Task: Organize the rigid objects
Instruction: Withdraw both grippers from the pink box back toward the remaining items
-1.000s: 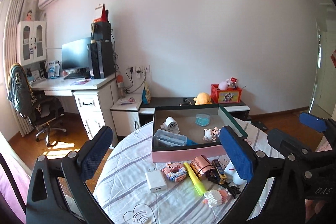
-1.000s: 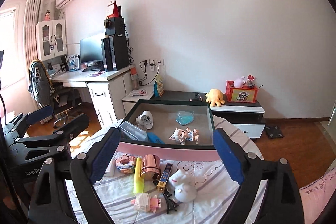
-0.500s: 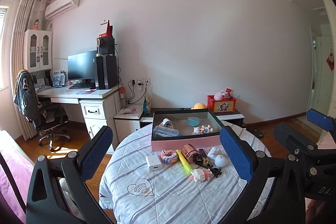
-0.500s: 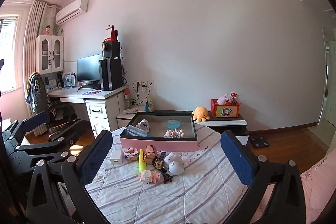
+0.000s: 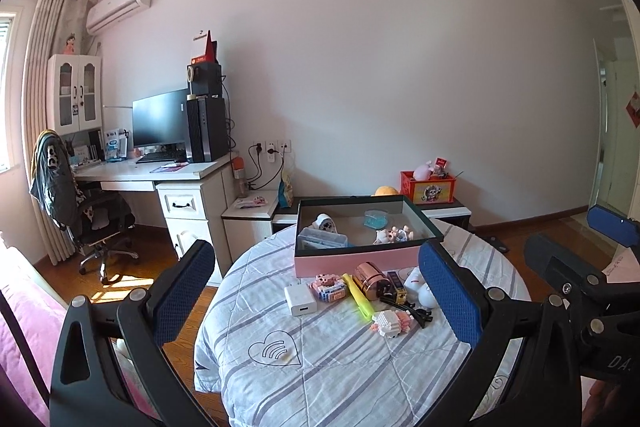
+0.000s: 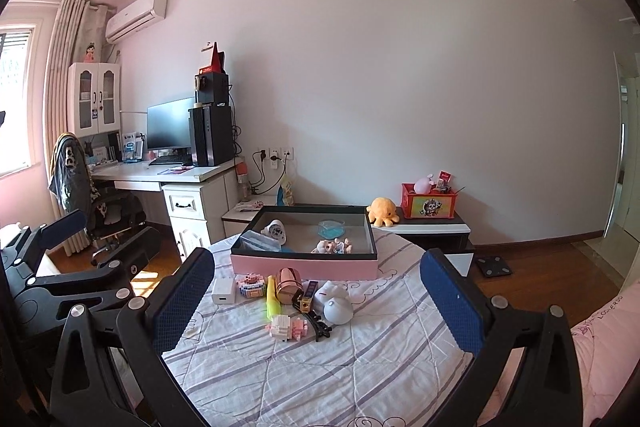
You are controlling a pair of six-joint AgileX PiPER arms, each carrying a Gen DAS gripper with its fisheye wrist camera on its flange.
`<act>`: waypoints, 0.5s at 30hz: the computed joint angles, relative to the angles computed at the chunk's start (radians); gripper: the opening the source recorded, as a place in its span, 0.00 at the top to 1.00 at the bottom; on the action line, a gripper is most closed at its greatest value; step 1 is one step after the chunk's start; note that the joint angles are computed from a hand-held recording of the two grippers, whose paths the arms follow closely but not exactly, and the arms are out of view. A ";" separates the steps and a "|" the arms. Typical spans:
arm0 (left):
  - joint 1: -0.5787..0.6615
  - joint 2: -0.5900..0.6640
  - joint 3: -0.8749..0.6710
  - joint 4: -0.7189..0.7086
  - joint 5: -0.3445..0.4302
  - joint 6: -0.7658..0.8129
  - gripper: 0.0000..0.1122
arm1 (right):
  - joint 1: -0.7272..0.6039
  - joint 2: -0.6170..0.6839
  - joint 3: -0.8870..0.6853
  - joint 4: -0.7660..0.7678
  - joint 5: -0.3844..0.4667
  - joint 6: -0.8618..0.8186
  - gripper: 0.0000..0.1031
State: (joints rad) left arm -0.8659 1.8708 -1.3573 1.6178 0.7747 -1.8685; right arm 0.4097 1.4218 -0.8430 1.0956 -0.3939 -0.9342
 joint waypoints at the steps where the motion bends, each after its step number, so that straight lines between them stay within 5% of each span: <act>1: 0.008 0.008 -0.004 -0.002 -0.013 0.002 0.08 | -0.005 0.011 -0.004 -0.003 0.008 0.004 0.00; 9: 0.131 0.139 -0.116 -0.251 -0.239 0.248 0.08 | -0.096 0.164 -0.078 -0.033 0.109 0.034 0.00; 15: 0.216 0.277 -0.252 -0.570 -0.298 0.536 0.08 | -0.181 0.354 -0.205 0.226 0.226 -0.231 0.00</act>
